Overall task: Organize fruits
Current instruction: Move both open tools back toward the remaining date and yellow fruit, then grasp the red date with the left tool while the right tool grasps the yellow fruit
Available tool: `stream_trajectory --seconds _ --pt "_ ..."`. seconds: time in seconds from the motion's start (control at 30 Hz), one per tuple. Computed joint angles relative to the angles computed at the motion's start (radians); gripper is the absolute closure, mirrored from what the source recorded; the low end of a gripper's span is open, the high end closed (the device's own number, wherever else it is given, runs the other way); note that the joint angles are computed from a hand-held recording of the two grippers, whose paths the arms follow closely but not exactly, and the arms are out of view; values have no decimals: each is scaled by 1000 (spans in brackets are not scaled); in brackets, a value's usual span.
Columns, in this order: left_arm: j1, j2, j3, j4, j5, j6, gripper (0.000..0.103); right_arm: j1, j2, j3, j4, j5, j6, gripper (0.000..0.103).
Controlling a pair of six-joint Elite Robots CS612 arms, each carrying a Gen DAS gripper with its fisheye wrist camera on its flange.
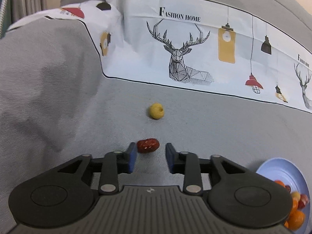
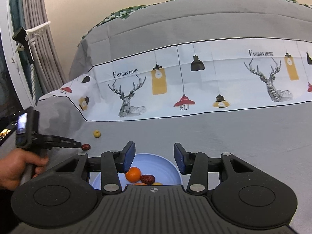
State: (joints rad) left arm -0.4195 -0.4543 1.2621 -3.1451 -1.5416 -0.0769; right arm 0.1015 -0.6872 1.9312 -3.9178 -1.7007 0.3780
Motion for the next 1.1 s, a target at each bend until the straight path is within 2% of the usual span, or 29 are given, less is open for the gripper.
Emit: stream_trajectory --seconds 0.1,0.3,0.4,0.43,0.5,0.63,0.83,0.93,1.03,1.1 --pt "-6 18 -35 28 20 0 46 -5 3 0 -7 14 18 57" --pt "-15 45 -92 92 48 -35 46 -8 3 0 -1 21 23 57" --pt "-19 53 -108 101 63 -20 46 -7 1 -2 15 15 26 57" --pt "-19 55 -113 109 64 -16 48 -7 1 -3 17 14 27 57" --pt "-17 55 -120 130 70 -5 69 -7 1 -7 25 11 31 57" --pt "0 41 -107 135 19 34 69 -1 0 -18 61 -3 17 57" --pt "35 -22 -10 123 -58 101 69 8 -4 -31 120 -37 6 57" --pt "53 -51 49 84 -92 134 69 17 -8 -40 169 -60 -3 57" --pt "67 -70 98 34 -107 163 69 25 -13 -57 231 -76 28 57" --pt "79 -77 113 -8 -143 137 69 33 -12 -77 273 -79 36 57"
